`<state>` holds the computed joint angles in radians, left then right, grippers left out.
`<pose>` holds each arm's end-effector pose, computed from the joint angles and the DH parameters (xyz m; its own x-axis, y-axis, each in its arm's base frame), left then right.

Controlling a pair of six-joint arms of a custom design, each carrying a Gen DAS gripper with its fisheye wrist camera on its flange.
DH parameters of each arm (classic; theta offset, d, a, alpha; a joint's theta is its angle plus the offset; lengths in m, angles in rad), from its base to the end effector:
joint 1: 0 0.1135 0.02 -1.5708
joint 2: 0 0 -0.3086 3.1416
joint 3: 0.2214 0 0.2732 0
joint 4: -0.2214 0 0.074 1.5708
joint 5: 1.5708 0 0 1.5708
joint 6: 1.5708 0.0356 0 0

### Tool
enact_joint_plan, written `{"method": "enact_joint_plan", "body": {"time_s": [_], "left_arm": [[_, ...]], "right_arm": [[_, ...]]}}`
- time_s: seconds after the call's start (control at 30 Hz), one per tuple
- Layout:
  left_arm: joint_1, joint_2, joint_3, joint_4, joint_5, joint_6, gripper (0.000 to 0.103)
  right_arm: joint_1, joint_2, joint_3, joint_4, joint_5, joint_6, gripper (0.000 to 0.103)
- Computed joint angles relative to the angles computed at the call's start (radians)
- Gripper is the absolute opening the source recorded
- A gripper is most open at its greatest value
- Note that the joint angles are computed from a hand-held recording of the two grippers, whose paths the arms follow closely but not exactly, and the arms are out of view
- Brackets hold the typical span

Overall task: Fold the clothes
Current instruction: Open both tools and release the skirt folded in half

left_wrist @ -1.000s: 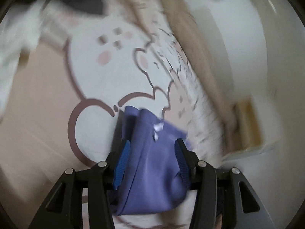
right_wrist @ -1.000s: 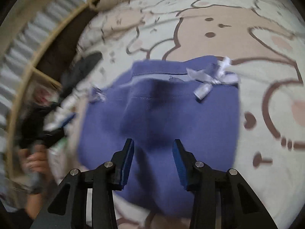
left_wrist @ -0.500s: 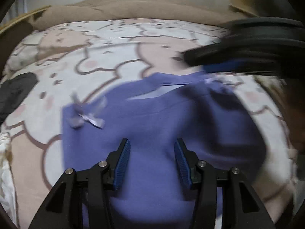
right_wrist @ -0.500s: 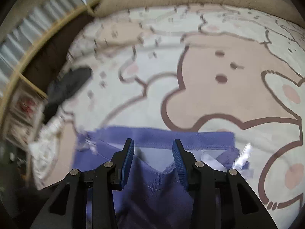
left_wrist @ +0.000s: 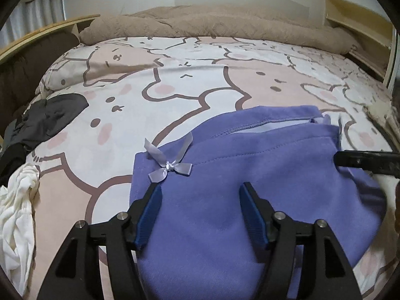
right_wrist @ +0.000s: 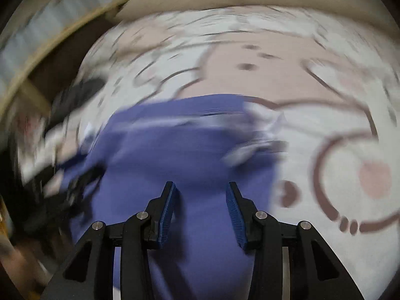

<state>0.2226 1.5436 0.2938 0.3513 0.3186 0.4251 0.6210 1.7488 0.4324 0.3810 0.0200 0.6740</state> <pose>0.2168 0.0376 0.1036 -0.7032 0.2424 -0.6684 0.2971 0.9543 0.0336 0.2158 0.1535 0.0862 -0.8685 0.1459 -0.4738 -0.0384 0.9330 0.3578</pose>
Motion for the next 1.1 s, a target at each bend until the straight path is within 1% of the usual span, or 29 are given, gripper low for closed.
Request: {"method": "enact_joint_plan", "body": {"time_s": [0.07, 0.13, 0.2, 0.27, 0.3, 0.33, 0.37, 0.4, 0.47, 0.53, 0.6, 0.63, 0.67, 0.73, 0.77, 0.83, 0.87, 0.9, 0.97, 1.0, 1.03, 1.1], "left_arm": [[0.046, -0.048, 0.008, -0.068, 0.063, 0.002, 0.066], [0.127, -0.126, 0.025, -0.202, 0.168, 0.04, 0.066], [0.215, -0.205, 0.027, -0.335, 0.255, 0.115, 0.066], [0.263, -0.248, 0.01, -0.42, 0.271, 0.195, 0.066], [0.273, -0.254, -0.004, -0.438, 0.26, 0.229, 0.066], [0.277, -0.25, -0.021, -0.434, 0.241, 0.255, 0.066], [0.277, -0.227, -0.04, -0.404, 0.212, 0.271, 0.066], [0.276, -0.2, -0.06, -0.369, 0.183, 0.286, 0.066], [0.308, -0.116, -0.053, -0.35, 0.192, 0.294, 0.066], [0.352, -0.041, -0.015, -0.385, 0.235, 0.306, 0.067], [0.379, -0.011, 0.016, -0.431, 0.271, 0.317, 0.067], [0.391, 0.003, 0.032, -0.454, 0.288, 0.322, 0.067], [0.395, 0.008, 0.037, -0.464, 0.297, 0.324, 0.067], [0.395, 0.014, 0.043, -0.471, 0.305, 0.318, 0.067], [0.396, 0.021, 0.045, -0.466, 0.306, 0.313, 0.067], [0.398, 0.029, 0.045, -0.455, 0.309, 0.304, 0.067], [0.398, 0.029, 0.043, -0.449, 0.309, 0.301, 0.067], [0.404, 0.017, 0.038, -0.446, 0.311, 0.299, 0.067], [0.43, -0.026, 0.029, -0.453, 0.316, 0.294, 0.067], [0.444, -0.044, 0.032, -0.465, 0.317, 0.302, 0.067], [0.458, -0.06, 0.036, -0.477, 0.317, 0.31, 0.067], [0.471, -0.121, 0.022, -0.443, 0.274, 0.316, 0.067]], "right_arm": [[-0.059, -0.03, -0.038, 0.007, -0.022, 0.024, 0.043], [-0.058, -0.112, -0.075, -0.023, -0.004, 0.064, 0.043], [-0.01, -0.234, -0.117, -0.059, 0.036, 0.11, 0.043], [0.099, -0.312, -0.124, -0.103, 0.1, 0.132, 0.043], [0.16, -0.331, -0.117, -0.123, 0.132, 0.139, 0.043], [0.225, -0.327, -0.105, -0.128, 0.164, 0.141, 0.043], [0.283, -0.314, -0.094, -0.127, 0.184, 0.14, 0.043], [0.327, -0.281, -0.089, -0.103, 0.179, 0.135, 0.043], [0.403, -0.213, -0.074, -0.065, 0.169, 0.123, 0.043], [0.439, -0.144, -0.063, -0.067, 0.201, 0.132, 0.043], [0.425, -0.14, -0.108, -0.024, 0.206, 0.162, 0.042], [0.413, -0.151, -0.136, 0.002, 0.205, 0.182, 0.039], [0.4, -0.172, -0.162, 0.015, 0.205, 0.204, 0.039], [0.394, -0.27, -0.19, -0.049, 0.239, 0.231, 0.039], [0.404, -0.29, -0.189, -0.081, 0.258, 0.227, 0.039], [0.397, -0.259, -0.191, -0.086, 0.258, 0.212, 0.039], [0.383, -0.228, -0.197, -0.063, 0.248, 0.203, 0.039], [0.363, -0.189, -0.206, -0.013, 0.235, 0.193, 0.039], [0.356, -0.144, -0.214, 0.044, 0.243, 0.185, 0.039], [0.352, -0.148, -0.211, 0.036, 0.243, 0.182, 0.039], [0.35, -0.169, -0.202, 0.0, 0.241, 0.183, 0.039], [0.354, -0.234, -0.181, -0.098, 0.246, 0.188, 0.04]]}}
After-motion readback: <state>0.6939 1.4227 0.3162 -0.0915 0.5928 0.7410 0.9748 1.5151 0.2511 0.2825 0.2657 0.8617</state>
